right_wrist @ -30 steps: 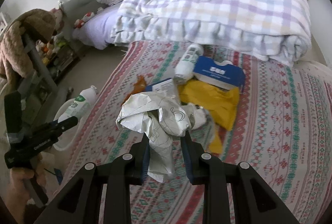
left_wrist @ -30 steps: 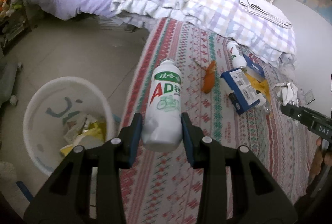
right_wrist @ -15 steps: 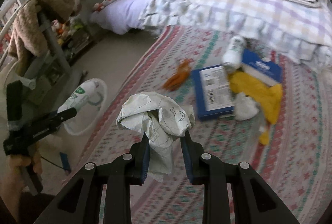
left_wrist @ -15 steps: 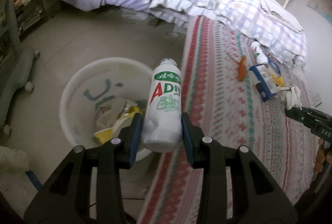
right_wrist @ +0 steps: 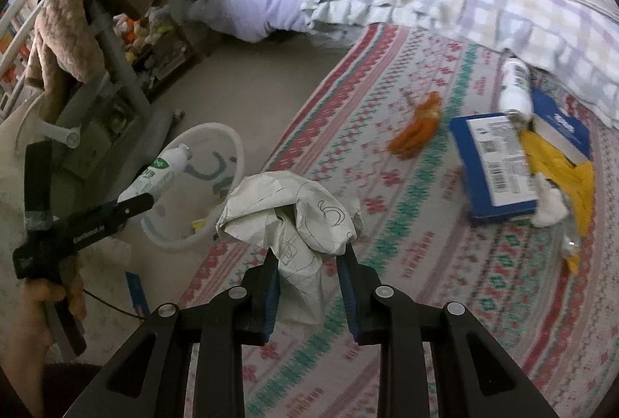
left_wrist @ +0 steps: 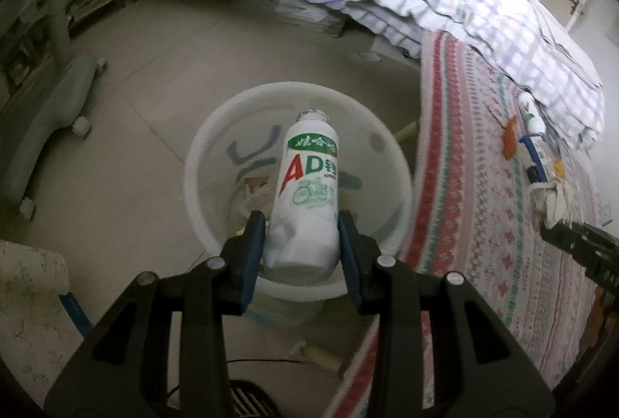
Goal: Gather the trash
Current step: 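Carry the AD bottle to the wastebasket and open the left tool while the right tool carries the tissue, then open the right tool over the wastebasket to drop the crumpled tissue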
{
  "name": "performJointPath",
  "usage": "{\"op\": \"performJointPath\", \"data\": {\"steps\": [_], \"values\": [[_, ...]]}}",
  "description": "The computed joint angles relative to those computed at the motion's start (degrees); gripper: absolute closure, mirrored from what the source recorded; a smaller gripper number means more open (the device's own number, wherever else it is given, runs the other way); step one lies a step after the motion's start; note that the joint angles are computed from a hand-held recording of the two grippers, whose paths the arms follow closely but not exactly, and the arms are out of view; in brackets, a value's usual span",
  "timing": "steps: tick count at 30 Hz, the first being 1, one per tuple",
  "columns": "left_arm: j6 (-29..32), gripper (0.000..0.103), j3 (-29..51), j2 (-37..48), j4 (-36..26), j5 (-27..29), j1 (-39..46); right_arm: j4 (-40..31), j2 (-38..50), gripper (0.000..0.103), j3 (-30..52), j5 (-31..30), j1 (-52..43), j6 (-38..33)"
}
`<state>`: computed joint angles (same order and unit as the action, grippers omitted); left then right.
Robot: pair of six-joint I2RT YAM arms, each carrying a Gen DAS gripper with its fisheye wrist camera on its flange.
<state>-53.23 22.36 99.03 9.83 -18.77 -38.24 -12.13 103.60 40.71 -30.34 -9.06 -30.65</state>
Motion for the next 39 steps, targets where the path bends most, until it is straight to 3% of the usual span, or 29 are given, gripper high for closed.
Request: {"op": "performJointPath", "data": {"steps": [4, 6, 7, 8, 10, 16, 32, 33, 35, 36, 37, 39], "values": [[0.7, 0.061, -0.3, 1.0, 0.7, 2.4, 2.8, 2.1, 1.0, 0.074, -0.3, 0.8, 4.0, 3.2], [0.3, 0.037, 0.6, 1.5, -2.0, 5.0, 4.7, 3.1, 1.5, 0.074, -0.3, 1.5, 6.0, 4.6], [-0.8, 0.019, 0.6, 0.9, -3.8, 4.2, 4.9, 3.7, 1.8, 0.074, -0.3, 1.9, 7.3, 5.4], [-2.2, 0.015, 0.6, -0.2, -5.7, 2.4, 4.7, 4.1, 1.7, 0.074, -0.4, 2.2, 8.1, 6.0], [-3.9, 0.015, 0.1, -2.9, -9.2, -0.4, 4.5, 5.2, 1.9, 0.074, -0.4, 2.7, 10.3, 7.5], [-3.2, 0.014, -2.0, -7.6, -13.9, -1.8, 4.9, 8.7, 4.1, 0.074, 0.4, 4.6, 16.6, 12.3], [-1.3, 0.012, -5.7, -12.5, -15.1, -2.1, 7.0, 11.3, 10.3, 0.072, 6.5, 8.0, 27.4, 22.1], [-1.6, 0.012, -5.8, -12.7, -15.1, -2.3, 6.8, 11.1, 10.5, 0.070, 7.1, 7.9, 27.8, 22.6], [-1.7, 0.012, -6.0, -12.8, -14.9, -2.1, 6.8, 10.2, 11.2, 0.055, 8.3, 7.1, 28.3, 23.0], [-1.6, 0.012, -5.9, -12.8, -14.8, -2.1, 6.9, 9.8, 11.2, 0.039, 8.8, 6.9, 28.5, 23.5], [-1.5, 0.012, -6.0, -12.9, -14.8, -2.0, 7.0, 10.4, 10.5, 0.033, 8.3, 6.5, 28.2, 23.9], [-1.4, 0.012, -6.0, -13.2, -15.0, -2.1, 7.0, 10.8, 9.3, 0.032, 7.7, 5.8, 27.6, 23.6]]}}
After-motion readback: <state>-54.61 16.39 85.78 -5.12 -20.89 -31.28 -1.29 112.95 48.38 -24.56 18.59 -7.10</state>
